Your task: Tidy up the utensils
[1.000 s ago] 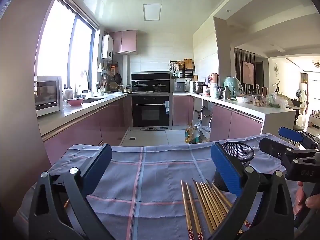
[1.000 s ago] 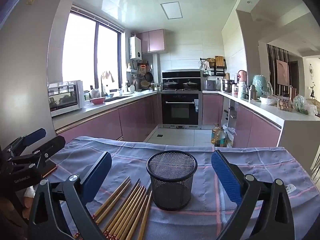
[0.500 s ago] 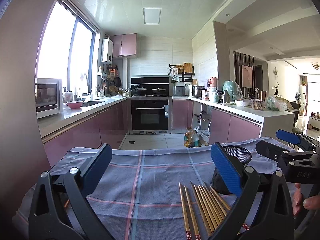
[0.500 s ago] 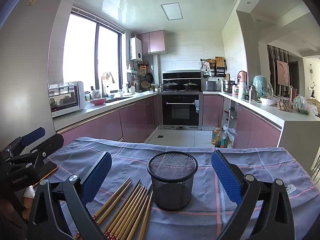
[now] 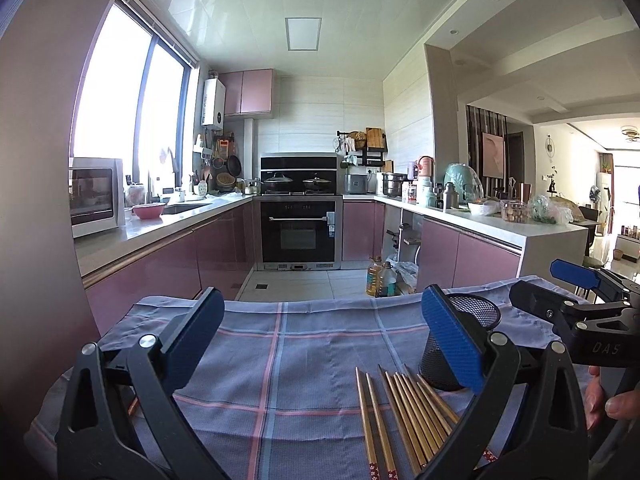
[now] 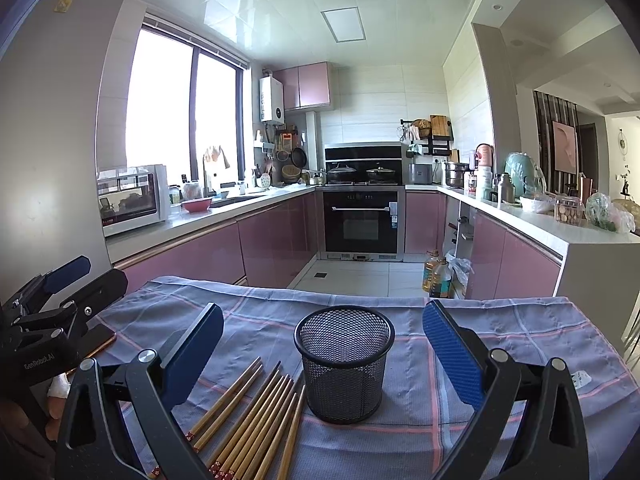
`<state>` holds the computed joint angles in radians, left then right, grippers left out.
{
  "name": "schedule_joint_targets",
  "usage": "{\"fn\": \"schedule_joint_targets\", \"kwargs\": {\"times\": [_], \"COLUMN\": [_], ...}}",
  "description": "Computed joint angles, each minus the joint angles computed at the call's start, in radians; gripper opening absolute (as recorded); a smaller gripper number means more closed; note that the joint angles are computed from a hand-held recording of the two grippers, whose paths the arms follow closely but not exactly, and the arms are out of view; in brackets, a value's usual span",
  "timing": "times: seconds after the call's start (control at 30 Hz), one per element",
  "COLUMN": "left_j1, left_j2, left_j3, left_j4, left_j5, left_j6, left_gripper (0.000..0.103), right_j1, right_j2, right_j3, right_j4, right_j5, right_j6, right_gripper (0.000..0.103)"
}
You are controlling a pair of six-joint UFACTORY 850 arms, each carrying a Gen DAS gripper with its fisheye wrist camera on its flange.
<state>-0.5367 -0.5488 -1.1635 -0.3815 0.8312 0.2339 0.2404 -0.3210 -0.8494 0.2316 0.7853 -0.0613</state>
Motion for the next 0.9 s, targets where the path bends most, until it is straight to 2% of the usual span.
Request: {"fn": "schedule_joint_targets", "kwargs": {"times": [0.9], "left_j1": [0.0], "left_j2": [0.001], "left_j3": [0.004], "left_j4": [0.006], "left_j5": [0.001], "left_j6": [-0.012], "left_gripper": [0.097], "right_j1": [0.008], "right_j2": [-0.003], "right_j3": [-0.004], "right_j4": [0.03], "right_j5": [0.004], "right_j6": [-0.017], "right_gripper": [0.097]}}
